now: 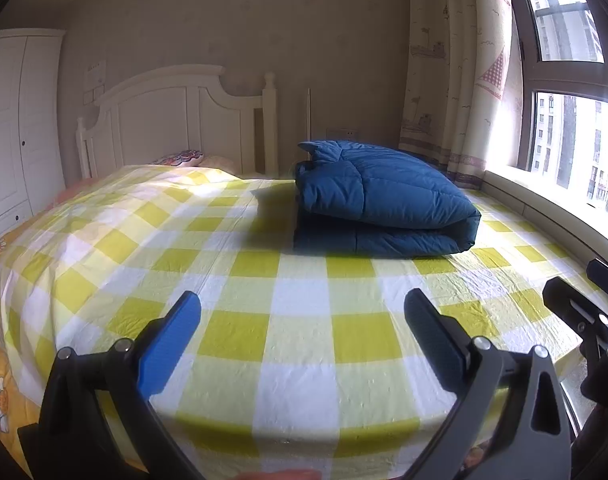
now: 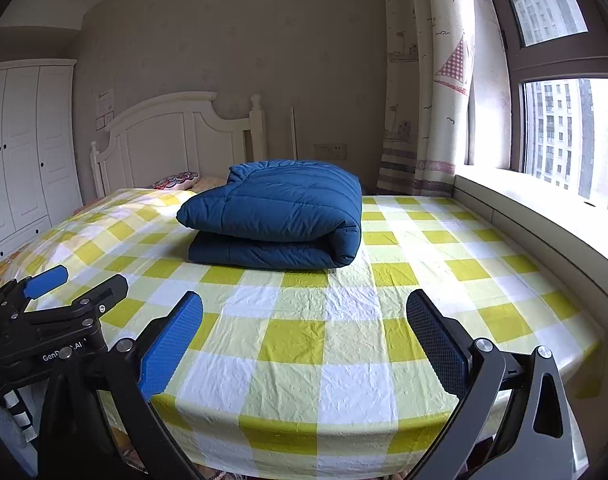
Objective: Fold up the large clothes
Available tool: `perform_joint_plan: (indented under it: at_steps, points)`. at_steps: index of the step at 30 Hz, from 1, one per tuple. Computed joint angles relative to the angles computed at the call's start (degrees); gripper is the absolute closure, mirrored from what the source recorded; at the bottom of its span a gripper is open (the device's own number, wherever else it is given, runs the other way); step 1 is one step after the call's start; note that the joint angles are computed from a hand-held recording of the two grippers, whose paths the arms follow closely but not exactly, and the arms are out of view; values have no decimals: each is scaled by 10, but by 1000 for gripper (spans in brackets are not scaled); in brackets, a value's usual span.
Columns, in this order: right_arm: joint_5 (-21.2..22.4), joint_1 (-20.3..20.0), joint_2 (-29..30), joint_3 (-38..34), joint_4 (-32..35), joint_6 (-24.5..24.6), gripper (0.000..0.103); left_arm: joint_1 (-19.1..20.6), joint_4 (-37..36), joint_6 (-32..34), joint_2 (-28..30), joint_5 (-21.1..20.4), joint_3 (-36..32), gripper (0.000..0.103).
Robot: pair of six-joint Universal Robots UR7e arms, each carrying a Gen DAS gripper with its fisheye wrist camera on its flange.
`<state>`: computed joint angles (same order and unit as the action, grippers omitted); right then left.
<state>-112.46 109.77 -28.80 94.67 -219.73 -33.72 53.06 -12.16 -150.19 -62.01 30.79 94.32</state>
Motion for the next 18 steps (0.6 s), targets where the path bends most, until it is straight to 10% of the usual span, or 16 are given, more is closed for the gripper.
perform_joint_plan:
  at_steps: [18]
  points:
    - [2, -3, -1, 7, -13, 10, 5, 0, -8, 6, -1, 0, 8, 2]
